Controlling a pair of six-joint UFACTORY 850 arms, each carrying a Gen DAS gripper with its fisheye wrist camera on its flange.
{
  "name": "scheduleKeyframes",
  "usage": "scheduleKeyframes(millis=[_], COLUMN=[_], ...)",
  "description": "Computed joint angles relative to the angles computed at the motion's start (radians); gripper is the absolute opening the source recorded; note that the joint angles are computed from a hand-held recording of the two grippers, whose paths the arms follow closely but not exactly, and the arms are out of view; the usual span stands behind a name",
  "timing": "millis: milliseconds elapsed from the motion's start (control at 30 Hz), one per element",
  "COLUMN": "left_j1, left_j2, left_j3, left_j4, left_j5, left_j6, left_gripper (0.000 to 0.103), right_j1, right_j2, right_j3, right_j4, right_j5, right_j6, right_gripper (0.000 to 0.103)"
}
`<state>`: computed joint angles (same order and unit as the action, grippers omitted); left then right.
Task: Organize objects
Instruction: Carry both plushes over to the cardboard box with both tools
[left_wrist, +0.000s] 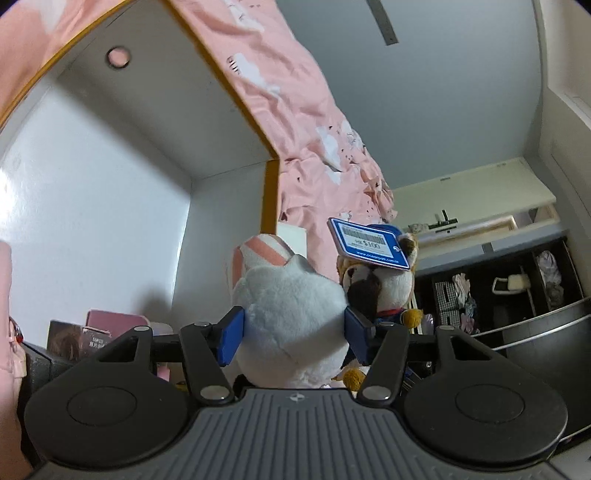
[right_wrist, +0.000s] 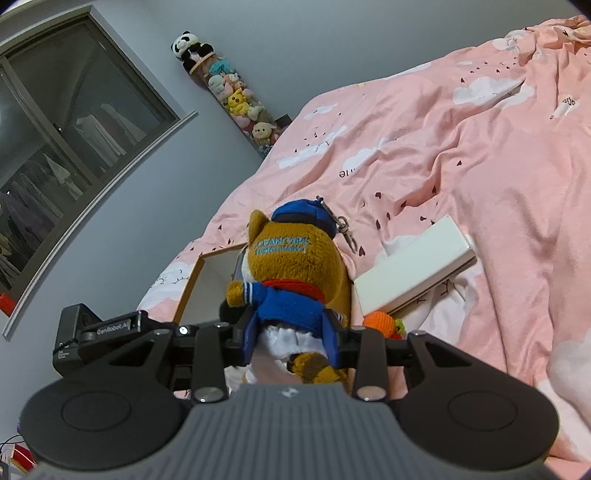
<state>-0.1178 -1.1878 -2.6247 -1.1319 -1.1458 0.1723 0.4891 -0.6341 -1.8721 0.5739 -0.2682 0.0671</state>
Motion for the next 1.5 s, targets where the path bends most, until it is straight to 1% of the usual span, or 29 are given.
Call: scheduleKeyframes(millis=[67, 100, 133, 167, 200, 233, 267, 300, 333, 367, 400, 500, 533, 600, 700, 767, 867, 900, 933, 967, 1000, 1067, 1200, 1333, 1367, 1433, 1467, 1500], left_j1=[0.009, 0.015, 0.025, 0.031, 0.034, 0.034, 0.035, 0.033, 0.032, 0.031, 0.033, 0.027, 0.025, 0.026, 0.024, 0.026, 0.022, 0.02, 0.019, 0.025, 0.027, 0.027, -0.001, -0.037, -0.046, -0.062, -0.072, -0.086], left_j2=[-0.026, -0.02, 0.012, 0.021, 0.014, -0.004, 0.005, 0.012, 0.007, -0.017, -0.041, -0.036, -0.026, 0.033, 0.045, 0.087, 0.117, 0.121, 0.12, 0.14, 0.14, 0.145, 0.164, 0.19, 0.194, 0.187, 0.183, 0.176], left_j3=[-0.028, -0.005, 0.06, 0.083, 0.077, 0.048, 0.062, 0.063, 0.036, -0.021, -0.068, -0.071, -0.06, 0.036, 0.055, 0.127, 0.162, 0.165, 0.163, 0.201, 0.208, 0.215, 0.216, 0.224, 0.222, 0.2, 0.185, 0.163], left_j4=[-0.027, -0.048, -0.07, -0.084, -0.091, -0.085, -0.07, -0.038, 0.016, 0.072, 0.085, 0.116, 0.13, 0.134, 0.116, 0.09, 0.136, 0.15, 0.152, 0.121, 0.088, 0.066, 0.192, 0.339, 0.376, 0.437, 0.499, 0.584], left_j5=[-0.011, -0.005, -0.006, -0.014, -0.029, -0.043, -0.032, -0.008, 0.002, -0.004, -0.022, -0.023, -0.015, 0.016, 0.027, 0.05, 0.078, 0.079, 0.07, 0.057, 0.045, 0.027, 0.075, 0.11, 0.113, 0.1, 0.092, 0.085], left_j6=[-0.026, -0.028, -0.007, -0.002, -0.006, -0.031, -0.043, -0.049, -0.069, -0.106, -0.127, -0.108, -0.098, -0.052, -0.058, -0.031, -0.031, -0.033, -0.027, 0.006, 0.027, 0.045, 0.042, 0.072, 0.077, 0.091, 0.083, 0.057], left_gripper=[0.065, 0.064, 0.062, 0.06, 0.06, 0.058, 0.045, 0.038, 0.032, 0.029, 0.029, 0.029, 0.029, 0.029, 0.029, 0.029, 0.03, 0.031, 0.039, 0.051, 0.057, 0.058, 0.058, 0.056, 0.053, 0.052, 0.049, 0.048], right_j1=[0.0, 0.0, 0.0, 0.0, 0.0, 0.0, 0.001, 0.001, 0.002, 0.003, 0.004, 0.006, 0.007, 0.01, 0.022, 0.033, 0.052, 0.059, 0.065, 0.067, 0.067, 0.067, 0.061, 0.048, 0.047, 0.044, 0.043, 0.042], right_j2=[-0.007, -0.007, -0.007, -0.01, -0.01, -0.011, -0.013, -0.016, -0.019, -0.021, -0.024, -0.04, -0.048, -0.063, -0.094, -0.117, -0.14, -0.148, -0.158, -0.168, -0.174, -0.181, -0.173, -0.141, -0.132, -0.117, -0.113, -0.108], right_j3=[-0.009, -0.01, -0.01, -0.015, -0.015, -0.017, -0.02, -0.023, -0.027, -0.032, -0.035, -0.06, -0.071, -0.093, -0.143, -0.182, -0.222, -0.239, -0.258, -0.275, -0.283, -0.295, -0.278, -0.224, -0.209, -0.189, -0.182, -0.175], right_j4=[-0.008, -0.014, -0.023, -0.033, -0.039, -0.047, -0.052, -0.054, -0.06, -0.066, -0.066, -0.071, -0.079, -0.098, -0.209, -0.308, -0.407, -0.447, -0.476, -0.479, -0.479, -0.492, -0.465, -0.406, -0.415, -0.445, -0.452, -0.454], right_j5=[-0.005, -0.007, -0.01, -0.013, -0.013, -0.015, -0.017, -0.019, -0.022, -0.026, -0.03, -0.055, -0.067, -0.096, -0.151, -0.195, -0.234, -0.25, -0.269, -0.287, -0.296, -0.308, -0.294, -0.243, -0.229, -0.211, -0.208, -0.204], right_j6=[0.011, 0.017, 0.026, 0.035, 0.042, 0.051, 0.056, 0.057, 0.062, 0.067, 0.065, 0.063, 0.068, 0.081, 0.166, 0.232, 0.258, 0.269, 0.276, 0.269, 0.267, 0.271, 0.266, 0.286, 0.305, 0.341, 0.351, 0.359], right_gripper=[0.038, 0.038, 0.038, 0.038, 0.038, 0.038, 0.038, 0.038, 0.038, 0.038, 0.038, 0.038, 0.038, 0.038, 0.038, 0.038, 0.038, 0.038, 0.038, 0.038, 0.038, 0.038, 0.038, 0.038, 0.038, 0.038, 0.038, 0.038])
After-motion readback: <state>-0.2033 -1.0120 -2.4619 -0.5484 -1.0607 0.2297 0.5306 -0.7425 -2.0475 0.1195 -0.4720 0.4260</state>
